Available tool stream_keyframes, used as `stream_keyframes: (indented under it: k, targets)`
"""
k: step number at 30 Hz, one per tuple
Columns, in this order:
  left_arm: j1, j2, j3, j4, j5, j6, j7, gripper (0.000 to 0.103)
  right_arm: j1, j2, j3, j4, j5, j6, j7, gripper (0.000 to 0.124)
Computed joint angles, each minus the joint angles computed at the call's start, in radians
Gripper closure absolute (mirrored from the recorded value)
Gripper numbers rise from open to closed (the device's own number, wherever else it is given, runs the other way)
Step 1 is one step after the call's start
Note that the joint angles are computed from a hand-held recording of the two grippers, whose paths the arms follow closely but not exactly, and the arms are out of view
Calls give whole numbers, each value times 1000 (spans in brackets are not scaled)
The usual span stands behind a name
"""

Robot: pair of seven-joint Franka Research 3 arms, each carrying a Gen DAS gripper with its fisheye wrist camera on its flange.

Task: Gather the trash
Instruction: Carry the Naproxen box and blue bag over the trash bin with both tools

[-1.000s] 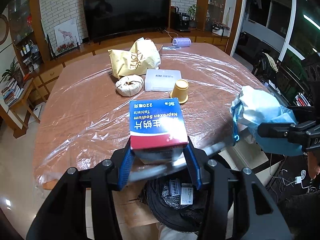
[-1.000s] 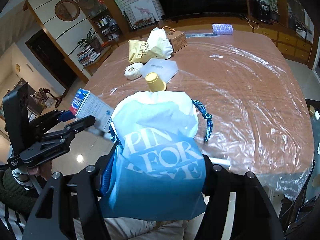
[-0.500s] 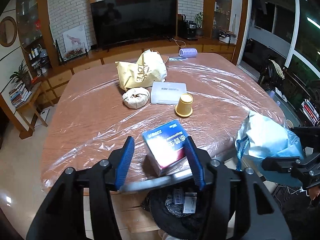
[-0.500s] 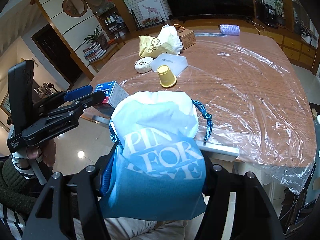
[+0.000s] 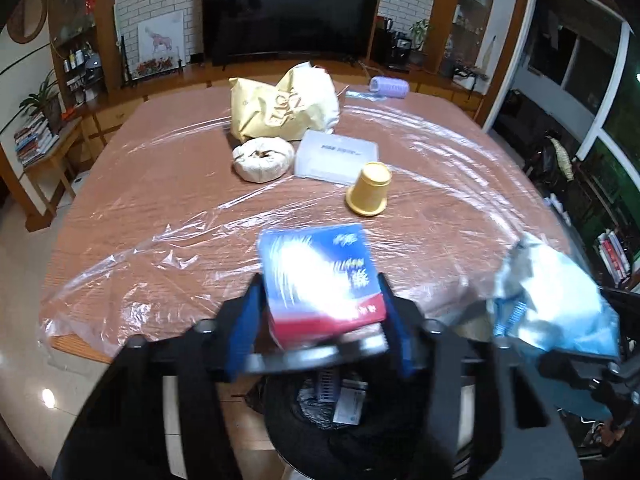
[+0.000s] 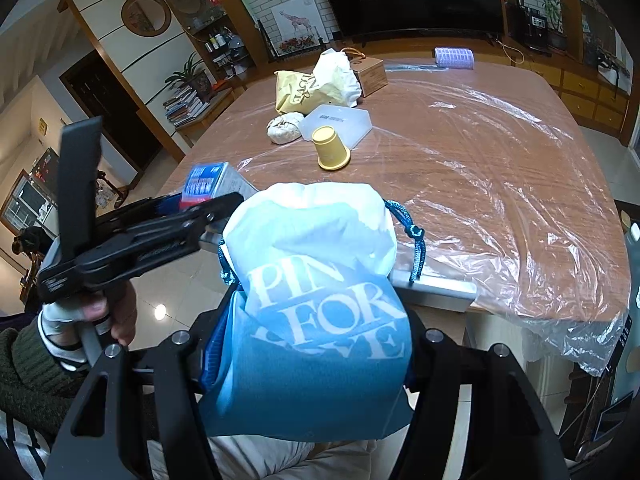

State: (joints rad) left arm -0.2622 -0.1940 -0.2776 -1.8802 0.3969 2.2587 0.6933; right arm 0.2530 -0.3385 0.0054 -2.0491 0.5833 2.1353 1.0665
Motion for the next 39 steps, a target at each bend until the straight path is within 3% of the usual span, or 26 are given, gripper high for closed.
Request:
stream_keyframes:
  k: [18, 39]
  targets:
    - [-3, -127, 3, -62, -42, 36, 76, 56, 9, 9, -4, 9, 23, -16, -32, 61]
    - [-66, -192, -17, -149, -157, -18, 141, 56, 3, -20, -1, -34, -12, -114, -85, 61]
